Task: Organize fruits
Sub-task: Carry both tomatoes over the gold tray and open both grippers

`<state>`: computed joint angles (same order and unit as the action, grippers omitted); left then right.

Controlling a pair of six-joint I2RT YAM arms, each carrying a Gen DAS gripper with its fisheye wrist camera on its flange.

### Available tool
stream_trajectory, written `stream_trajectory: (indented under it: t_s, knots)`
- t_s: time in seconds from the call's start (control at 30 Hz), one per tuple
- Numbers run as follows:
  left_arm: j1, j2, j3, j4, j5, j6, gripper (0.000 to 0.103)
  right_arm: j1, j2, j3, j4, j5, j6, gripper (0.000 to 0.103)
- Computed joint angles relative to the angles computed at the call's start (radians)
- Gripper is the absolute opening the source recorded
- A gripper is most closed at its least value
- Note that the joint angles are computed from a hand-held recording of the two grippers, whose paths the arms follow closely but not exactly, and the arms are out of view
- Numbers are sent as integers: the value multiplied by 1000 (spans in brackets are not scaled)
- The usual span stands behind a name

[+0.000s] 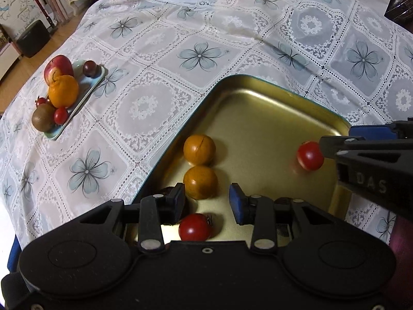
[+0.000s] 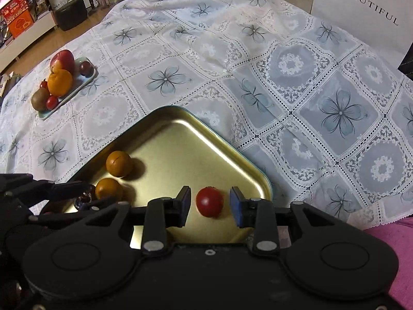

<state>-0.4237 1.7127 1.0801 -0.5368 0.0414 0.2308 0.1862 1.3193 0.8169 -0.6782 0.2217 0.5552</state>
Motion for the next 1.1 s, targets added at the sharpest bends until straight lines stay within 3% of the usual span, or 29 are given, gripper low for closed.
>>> stream_trajectory:
  t_s: [0.33, 0.57, 1.1]
  knots:
    - [5, -50, -54, -3, -10, -30, 47, 16, -85, -24, -67, -5, 20, 36]
    - [10, -99, -89, -5, -17, -63, 47, 75, -76, -9, -99, 49, 23, 36]
    - [29, -154, -138, 0, -27, -98, 47, 101, -59, 6, -110, 34, 10, 36]
